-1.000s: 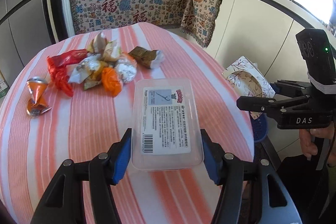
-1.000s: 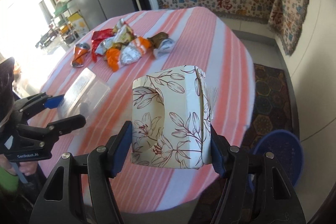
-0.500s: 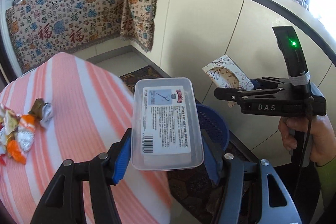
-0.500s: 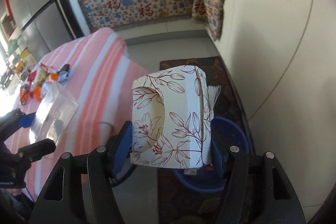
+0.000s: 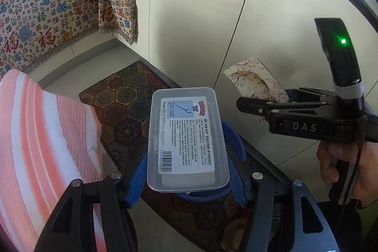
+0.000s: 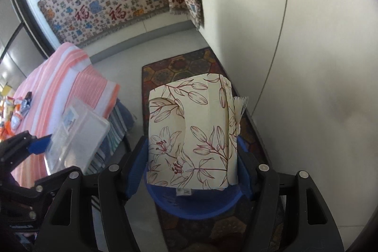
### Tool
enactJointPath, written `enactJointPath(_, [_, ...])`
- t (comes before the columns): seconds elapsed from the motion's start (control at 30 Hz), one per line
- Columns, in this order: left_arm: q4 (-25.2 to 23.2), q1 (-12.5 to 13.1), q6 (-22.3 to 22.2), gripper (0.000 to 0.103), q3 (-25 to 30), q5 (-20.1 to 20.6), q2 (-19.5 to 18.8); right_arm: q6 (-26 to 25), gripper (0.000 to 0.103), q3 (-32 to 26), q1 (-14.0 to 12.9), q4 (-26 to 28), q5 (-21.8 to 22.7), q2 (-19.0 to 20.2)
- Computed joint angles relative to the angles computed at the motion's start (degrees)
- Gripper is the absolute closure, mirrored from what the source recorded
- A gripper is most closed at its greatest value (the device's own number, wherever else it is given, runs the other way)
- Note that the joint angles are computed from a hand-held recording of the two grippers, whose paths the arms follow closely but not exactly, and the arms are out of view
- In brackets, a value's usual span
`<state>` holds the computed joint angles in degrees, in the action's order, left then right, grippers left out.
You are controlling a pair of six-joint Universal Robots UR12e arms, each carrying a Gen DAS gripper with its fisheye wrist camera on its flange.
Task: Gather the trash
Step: 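Carry both boxes over the blue wastebasket and open both tools to drop them, then bring both tools back above the table facing the remaining wrappers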
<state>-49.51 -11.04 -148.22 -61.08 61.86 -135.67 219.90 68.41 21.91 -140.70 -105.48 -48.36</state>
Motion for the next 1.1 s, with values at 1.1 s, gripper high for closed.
enactJointPath(1.1, [11.8,3.3,-7.0,0.032,-10.4,-0.1,6.8,-3.4,0.013,-5.2,2.6,-5.1,-9.0,2.6])
